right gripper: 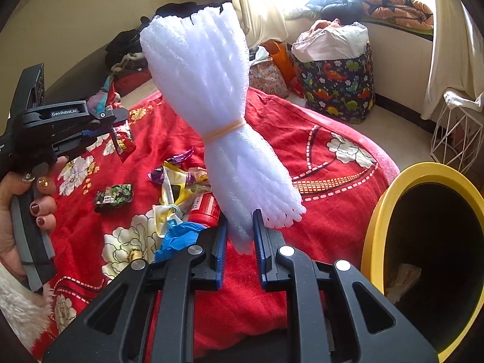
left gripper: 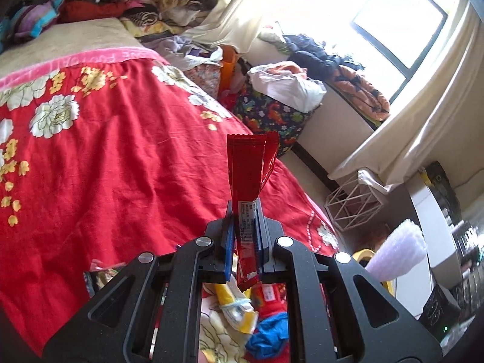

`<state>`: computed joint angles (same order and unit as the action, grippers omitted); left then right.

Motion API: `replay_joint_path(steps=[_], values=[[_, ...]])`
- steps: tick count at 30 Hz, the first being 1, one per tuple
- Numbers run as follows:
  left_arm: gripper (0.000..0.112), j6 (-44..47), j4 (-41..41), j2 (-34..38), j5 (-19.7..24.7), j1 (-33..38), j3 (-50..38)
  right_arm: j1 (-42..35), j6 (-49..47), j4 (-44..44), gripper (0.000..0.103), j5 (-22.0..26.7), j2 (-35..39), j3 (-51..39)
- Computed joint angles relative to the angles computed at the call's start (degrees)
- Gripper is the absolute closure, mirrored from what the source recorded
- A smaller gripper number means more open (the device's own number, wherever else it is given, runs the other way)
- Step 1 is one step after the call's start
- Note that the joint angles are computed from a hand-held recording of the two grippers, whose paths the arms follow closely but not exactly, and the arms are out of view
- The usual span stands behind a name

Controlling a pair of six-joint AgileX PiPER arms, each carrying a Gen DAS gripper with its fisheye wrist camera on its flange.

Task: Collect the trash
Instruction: 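Carry the red wrapper and foam bow over the yellow bin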

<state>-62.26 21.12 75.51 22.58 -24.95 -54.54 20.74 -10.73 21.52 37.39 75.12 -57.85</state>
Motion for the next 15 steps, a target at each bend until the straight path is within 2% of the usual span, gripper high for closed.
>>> replay_joint_path(steps=[15], values=[[0.106, -5.83, 6.76, 0.56, 1.84, -8.87, -3.38, -2.78, -1.44, 1.44, 0.087, 1.79, -4.56, 1.35]])
